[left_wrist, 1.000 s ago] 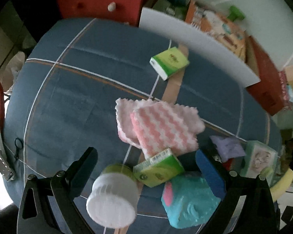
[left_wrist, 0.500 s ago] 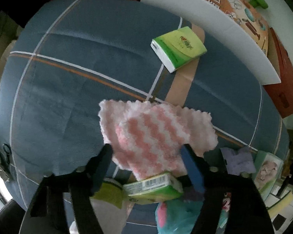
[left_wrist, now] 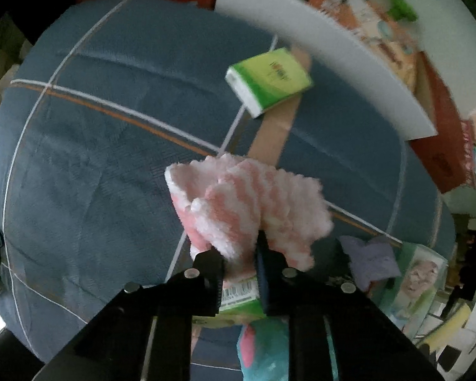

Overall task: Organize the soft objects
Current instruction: 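Lift the yellow sponge with the right gripper while the left grasps the zigzag towel, then carry the sponge and zigzag towel into the white tray and release both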

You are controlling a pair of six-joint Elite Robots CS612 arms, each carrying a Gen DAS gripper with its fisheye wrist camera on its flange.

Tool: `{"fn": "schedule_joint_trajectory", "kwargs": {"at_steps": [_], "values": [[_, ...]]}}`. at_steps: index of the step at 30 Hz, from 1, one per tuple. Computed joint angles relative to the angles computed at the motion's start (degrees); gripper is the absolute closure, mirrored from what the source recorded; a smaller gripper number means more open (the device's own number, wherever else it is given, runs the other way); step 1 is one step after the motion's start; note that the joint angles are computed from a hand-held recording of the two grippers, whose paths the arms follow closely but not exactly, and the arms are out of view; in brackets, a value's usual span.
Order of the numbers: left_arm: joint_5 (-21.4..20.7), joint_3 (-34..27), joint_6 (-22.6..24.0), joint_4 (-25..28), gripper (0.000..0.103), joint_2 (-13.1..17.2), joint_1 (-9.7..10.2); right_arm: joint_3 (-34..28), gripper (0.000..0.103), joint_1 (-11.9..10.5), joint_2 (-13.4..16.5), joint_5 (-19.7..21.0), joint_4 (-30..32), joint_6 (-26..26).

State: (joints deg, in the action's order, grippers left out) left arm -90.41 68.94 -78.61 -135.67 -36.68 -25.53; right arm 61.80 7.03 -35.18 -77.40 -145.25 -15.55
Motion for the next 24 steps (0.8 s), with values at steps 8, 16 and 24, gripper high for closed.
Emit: {"fn": "schedule_joint_trajectory", "kwargs": {"at_steps": [8,16,24], "values": [[12.6,5.0,-0.3,-9.3,0.087,-4.5,-3.62,0.0,0.029,-0.5,-0.1,0.3,-0.1,1.0],[20.9,3.5,4.6,-16.4,0.087,-4.9,-7.39,-0.2,0.029,-1.0,-0.1,1.0,0.1,1.9],[17.3,-5.1,12.2,-21.0,0.087,0.7,-8.82,-1.8,0.029,-2.2,0.8,-1.4,1.3,5.3]]}}
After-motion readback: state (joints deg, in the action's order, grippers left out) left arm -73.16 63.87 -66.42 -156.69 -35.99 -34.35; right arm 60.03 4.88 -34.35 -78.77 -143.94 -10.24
